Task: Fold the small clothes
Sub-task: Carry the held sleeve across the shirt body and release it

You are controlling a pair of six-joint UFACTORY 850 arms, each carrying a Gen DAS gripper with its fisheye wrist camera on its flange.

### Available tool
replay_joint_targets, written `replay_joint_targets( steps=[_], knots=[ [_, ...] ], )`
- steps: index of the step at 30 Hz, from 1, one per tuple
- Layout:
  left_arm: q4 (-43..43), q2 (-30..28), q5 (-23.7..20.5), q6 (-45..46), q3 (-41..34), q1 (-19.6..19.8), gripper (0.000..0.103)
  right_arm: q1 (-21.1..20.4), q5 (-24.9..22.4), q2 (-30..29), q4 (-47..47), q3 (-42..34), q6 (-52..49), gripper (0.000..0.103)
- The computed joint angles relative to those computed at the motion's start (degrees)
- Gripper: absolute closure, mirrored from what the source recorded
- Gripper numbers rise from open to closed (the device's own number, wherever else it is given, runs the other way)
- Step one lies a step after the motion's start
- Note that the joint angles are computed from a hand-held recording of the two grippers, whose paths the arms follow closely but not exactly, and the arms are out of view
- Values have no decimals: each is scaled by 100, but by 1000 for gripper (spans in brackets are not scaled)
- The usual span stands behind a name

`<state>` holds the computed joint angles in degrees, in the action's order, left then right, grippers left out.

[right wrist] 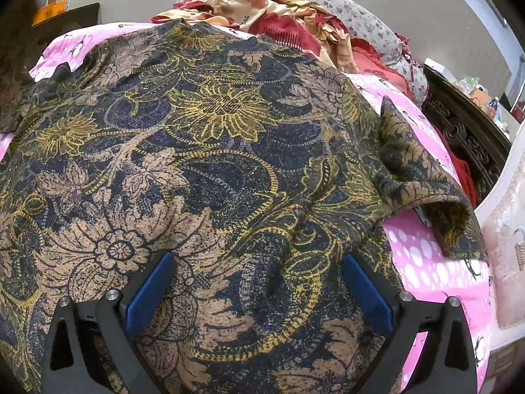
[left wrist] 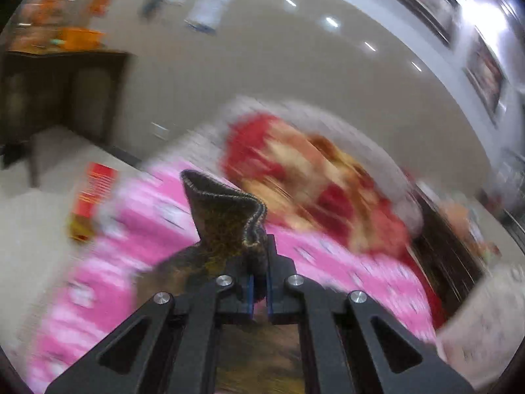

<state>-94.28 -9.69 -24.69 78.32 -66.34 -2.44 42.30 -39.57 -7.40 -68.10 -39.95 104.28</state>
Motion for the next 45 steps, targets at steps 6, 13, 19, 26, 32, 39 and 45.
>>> replay_joint_targets(
  steps=[6, 13, 19, 26, 32, 39, 45],
  knots=[
    [-234, -826, -493, 297, -82, -1476, 99, -138, 291, 689, 773, 360, -94, 0],
    [-479, -1746, -709, 527, -411, -2619, 99, -67, -367, 1670, 873, 937, -163, 0],
    [-977, -1917, -799, 805, -326, -2981, 99, -260, -553, 2325, 1099, 1347, -227, 0],
    [-546, -1987, -896, 575, -294, -3187, 95, -278, -483, 2299, 1191, 1395, -283, 0],
    [-176, -1975, -1060, 224, -231, -3243, 60, -181, -535, 2209, 1098, 1360, -224, 0],
    [-50, -979, -1154, 778, 611, -2771, 35, -323, -410, 2319, 745, 1281, -116, 0],
    [-626, -439, 1122, 1004, 1007, -1896, 34, -1103, 1185, 1912, -1095, 855, 601, 0]
  ],
)
